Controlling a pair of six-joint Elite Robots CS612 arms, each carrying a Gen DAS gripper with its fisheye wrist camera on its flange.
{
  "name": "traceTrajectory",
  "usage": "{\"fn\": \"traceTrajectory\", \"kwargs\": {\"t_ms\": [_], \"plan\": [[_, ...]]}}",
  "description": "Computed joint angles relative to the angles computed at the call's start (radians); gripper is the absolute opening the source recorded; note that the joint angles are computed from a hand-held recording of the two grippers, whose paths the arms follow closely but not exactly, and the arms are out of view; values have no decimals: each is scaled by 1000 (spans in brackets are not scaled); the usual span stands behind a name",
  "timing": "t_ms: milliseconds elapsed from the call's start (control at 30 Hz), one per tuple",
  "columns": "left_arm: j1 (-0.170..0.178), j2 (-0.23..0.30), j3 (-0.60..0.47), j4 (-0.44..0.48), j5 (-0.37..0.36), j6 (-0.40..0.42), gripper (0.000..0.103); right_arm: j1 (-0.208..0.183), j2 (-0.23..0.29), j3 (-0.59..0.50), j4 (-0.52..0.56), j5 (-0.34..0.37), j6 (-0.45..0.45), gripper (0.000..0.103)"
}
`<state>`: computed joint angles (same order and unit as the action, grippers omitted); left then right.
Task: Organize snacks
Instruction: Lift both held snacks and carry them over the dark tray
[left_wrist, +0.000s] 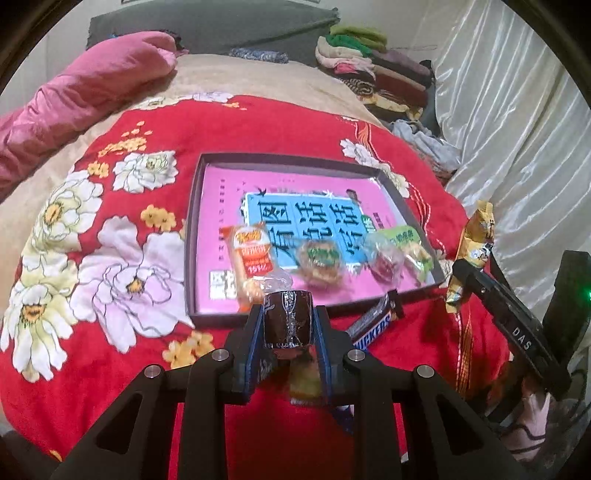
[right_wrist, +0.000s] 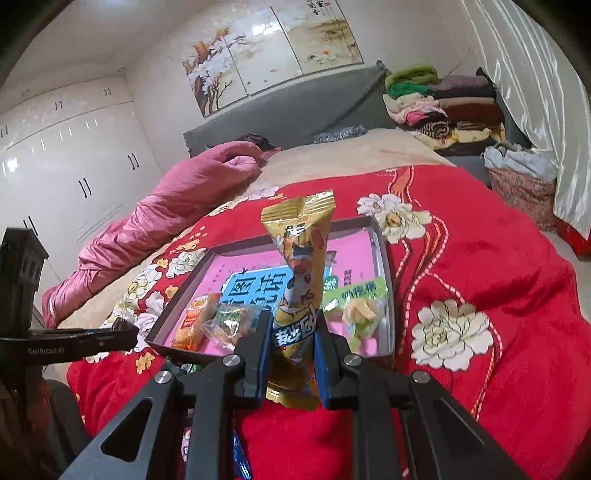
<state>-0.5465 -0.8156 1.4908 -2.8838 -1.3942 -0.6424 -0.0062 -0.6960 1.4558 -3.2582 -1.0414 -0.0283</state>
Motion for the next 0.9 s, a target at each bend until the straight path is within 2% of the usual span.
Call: {"fn": "traceTrajectory", "kwargs": {"t_ms": [600,900], "plan": [[7,67,-114,38,-14,21,27,-4,22,-36,-27,11,16,21],[12,102,-160,100,-10,15,27,3,45,-81,23,-19,1,21]]}}
